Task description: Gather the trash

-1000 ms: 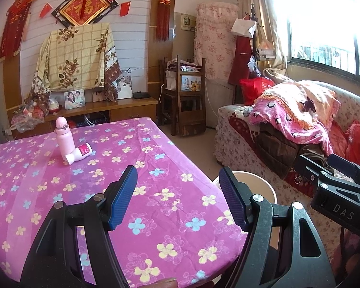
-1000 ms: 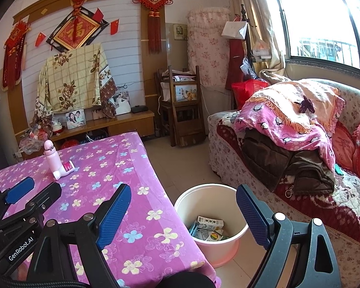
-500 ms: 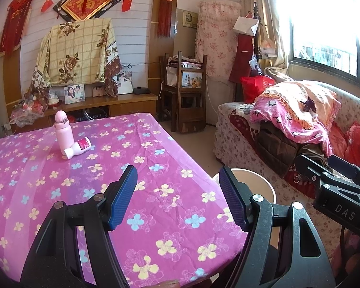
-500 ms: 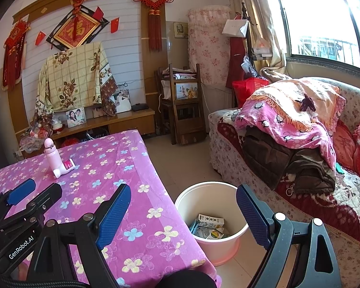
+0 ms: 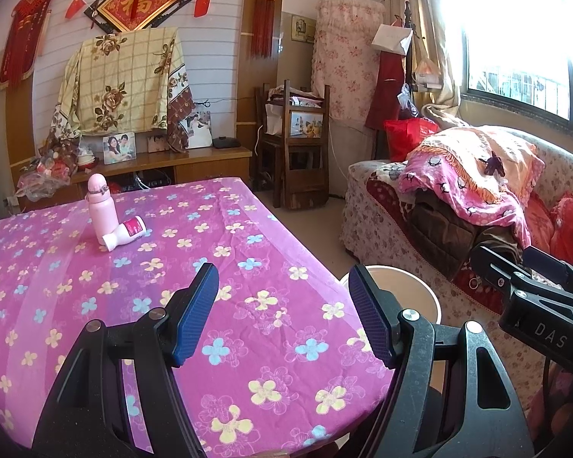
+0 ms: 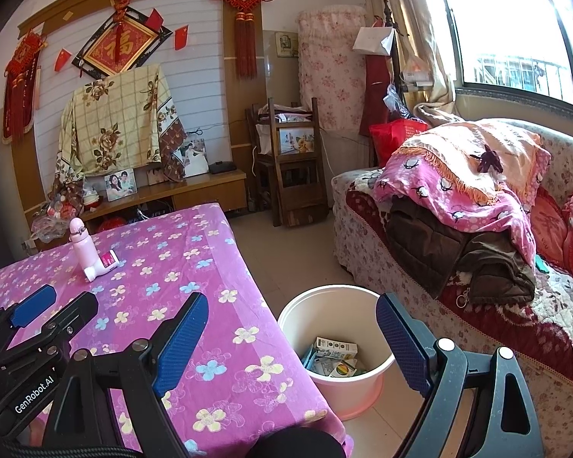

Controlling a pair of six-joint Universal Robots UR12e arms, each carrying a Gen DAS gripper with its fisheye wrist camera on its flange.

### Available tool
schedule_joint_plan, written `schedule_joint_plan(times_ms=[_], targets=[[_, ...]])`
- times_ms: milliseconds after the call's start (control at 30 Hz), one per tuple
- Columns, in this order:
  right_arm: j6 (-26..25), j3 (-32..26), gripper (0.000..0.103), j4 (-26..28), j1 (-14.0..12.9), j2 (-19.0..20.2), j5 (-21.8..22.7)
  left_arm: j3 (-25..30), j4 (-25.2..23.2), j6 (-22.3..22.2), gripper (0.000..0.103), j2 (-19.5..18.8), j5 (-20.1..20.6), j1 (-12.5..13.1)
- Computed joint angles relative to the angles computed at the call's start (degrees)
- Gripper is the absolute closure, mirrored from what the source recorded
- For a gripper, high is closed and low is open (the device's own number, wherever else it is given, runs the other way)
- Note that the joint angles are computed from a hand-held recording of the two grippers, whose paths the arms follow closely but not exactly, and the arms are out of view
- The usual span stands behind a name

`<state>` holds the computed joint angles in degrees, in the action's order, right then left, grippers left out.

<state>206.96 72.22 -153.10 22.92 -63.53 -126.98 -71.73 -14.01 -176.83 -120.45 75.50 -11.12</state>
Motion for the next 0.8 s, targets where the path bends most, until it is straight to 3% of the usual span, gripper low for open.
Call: schedule_joint_plan(times_ms=[800], targets=[[1.08,0.74,0.015,0.79,-0.29,-0.25,0.59,-1.22,-0.26,0.31,0.033,-0.03,0.28,-0.18]])
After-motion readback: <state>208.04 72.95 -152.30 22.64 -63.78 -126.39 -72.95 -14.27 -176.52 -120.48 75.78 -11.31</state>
